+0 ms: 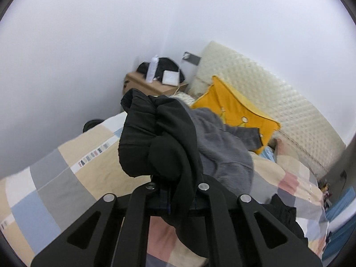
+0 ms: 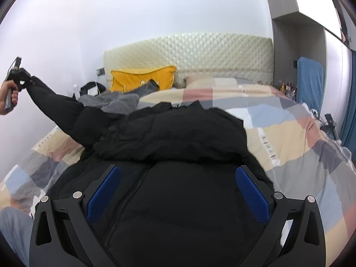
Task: Fold large clothes
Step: 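Lift the held sleeve and fold it across the jacket with the left gripper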
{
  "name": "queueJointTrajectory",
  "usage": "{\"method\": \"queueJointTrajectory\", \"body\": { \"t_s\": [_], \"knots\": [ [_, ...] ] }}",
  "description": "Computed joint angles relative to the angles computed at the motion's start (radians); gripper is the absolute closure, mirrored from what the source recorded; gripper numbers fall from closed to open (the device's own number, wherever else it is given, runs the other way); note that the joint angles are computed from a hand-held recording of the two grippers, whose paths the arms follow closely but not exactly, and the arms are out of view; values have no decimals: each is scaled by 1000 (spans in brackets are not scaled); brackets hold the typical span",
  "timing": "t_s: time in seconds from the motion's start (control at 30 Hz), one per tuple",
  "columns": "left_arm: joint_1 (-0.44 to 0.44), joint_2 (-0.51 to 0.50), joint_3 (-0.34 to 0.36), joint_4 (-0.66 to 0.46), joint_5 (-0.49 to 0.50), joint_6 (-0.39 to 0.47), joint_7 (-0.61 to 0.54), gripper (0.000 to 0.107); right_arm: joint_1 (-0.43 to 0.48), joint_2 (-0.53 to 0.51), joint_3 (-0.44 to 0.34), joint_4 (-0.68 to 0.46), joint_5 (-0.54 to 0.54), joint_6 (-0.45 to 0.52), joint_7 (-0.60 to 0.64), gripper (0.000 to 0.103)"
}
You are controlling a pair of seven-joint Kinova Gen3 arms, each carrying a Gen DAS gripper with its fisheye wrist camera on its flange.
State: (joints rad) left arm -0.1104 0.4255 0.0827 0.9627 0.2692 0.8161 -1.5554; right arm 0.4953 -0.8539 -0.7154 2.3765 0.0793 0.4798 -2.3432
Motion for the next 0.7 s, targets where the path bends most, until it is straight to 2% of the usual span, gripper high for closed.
{"method": "queueJointTrajectory", "body": {
  "t_s": [0.17,0.33,0.47,0.7],
  "knots": [
    [59,-63,7,2,-39,8,-17,101,-67,-53,100,26,2,5,23,0],
    [131,-122,17,25,-66,-4,-28,101,-208,-78,260,66,-30,10,61,0],
    [217,-151,21,28,-122,-16,-22,101,-218,-117,295,61,-25,52,89,0],
    [338,-162,56,23,-156,-9,-24,101,-208,-187,333,43,-2,120,150,0]
  ]
}}
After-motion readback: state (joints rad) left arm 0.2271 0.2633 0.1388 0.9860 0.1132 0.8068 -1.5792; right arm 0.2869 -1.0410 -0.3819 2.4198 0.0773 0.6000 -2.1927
